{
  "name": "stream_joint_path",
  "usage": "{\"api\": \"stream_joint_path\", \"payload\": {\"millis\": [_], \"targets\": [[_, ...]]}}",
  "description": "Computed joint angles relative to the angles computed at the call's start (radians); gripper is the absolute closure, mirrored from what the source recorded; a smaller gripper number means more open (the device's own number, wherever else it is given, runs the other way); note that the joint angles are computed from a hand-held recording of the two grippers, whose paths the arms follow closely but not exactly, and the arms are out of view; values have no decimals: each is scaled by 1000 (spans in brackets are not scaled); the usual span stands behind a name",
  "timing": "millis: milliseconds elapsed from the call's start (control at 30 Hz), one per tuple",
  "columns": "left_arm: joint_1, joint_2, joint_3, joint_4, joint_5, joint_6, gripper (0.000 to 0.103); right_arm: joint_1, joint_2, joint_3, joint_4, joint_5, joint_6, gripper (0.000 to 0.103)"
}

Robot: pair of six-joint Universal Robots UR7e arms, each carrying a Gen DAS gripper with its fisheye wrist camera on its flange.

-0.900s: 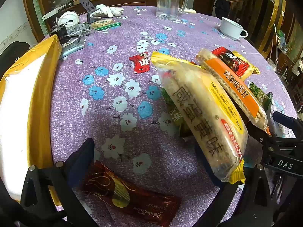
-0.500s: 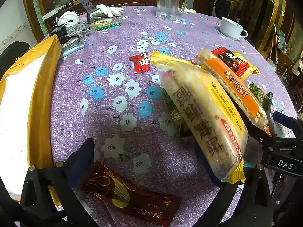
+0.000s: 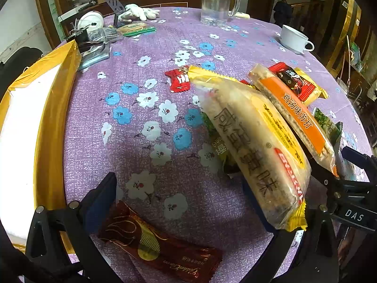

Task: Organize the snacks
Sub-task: 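Move both tools toward the snack pile on the table, then grasp the yellow cracker pack with the left tool while the right tool grasps the red chocolate bar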

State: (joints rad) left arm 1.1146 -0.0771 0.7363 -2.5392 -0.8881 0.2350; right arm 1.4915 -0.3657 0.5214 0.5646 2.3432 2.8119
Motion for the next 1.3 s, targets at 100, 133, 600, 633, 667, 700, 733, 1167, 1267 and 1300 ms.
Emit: {"api": "stream_joint_path", "payload": {"millis": [100,133,600,633,667,700,733,1167,1267,1300], "targets": [[-1,2,-1,-1,4,-4,0,0,0,1,-1,1,-1,0],[-2,3,-3,-1,8,-9,0,0,-1,2,-2,1,-1,0],[6,-194,281,-57,-173,53,0,-20,-65,69,105,-124,-27,2],[7,-215,311,-74,-197,62,0,-20,-66,66,134,-123,-28,3],[7,-231,335,-88,-209,69,0,-23,-91,105,132,-146,-31,3],[6,-246,356,-103,-222,76,0,-26,-114,140,123,-163,-32,4],[7,-253,363,-108,-232,81,1,-28,-139,179,107,-178,-33,4],[9,-259,330,-35,-345,-16,11,-31,-296,419,-42,-292,-105,24],[13,-267,324,-43,-340,-49,25,-35,-316,441,-66,-309,-112,24],[19,-275,313,-31,-344,-75,27,-37,-322,448,-75,-313,-116,24]]}}
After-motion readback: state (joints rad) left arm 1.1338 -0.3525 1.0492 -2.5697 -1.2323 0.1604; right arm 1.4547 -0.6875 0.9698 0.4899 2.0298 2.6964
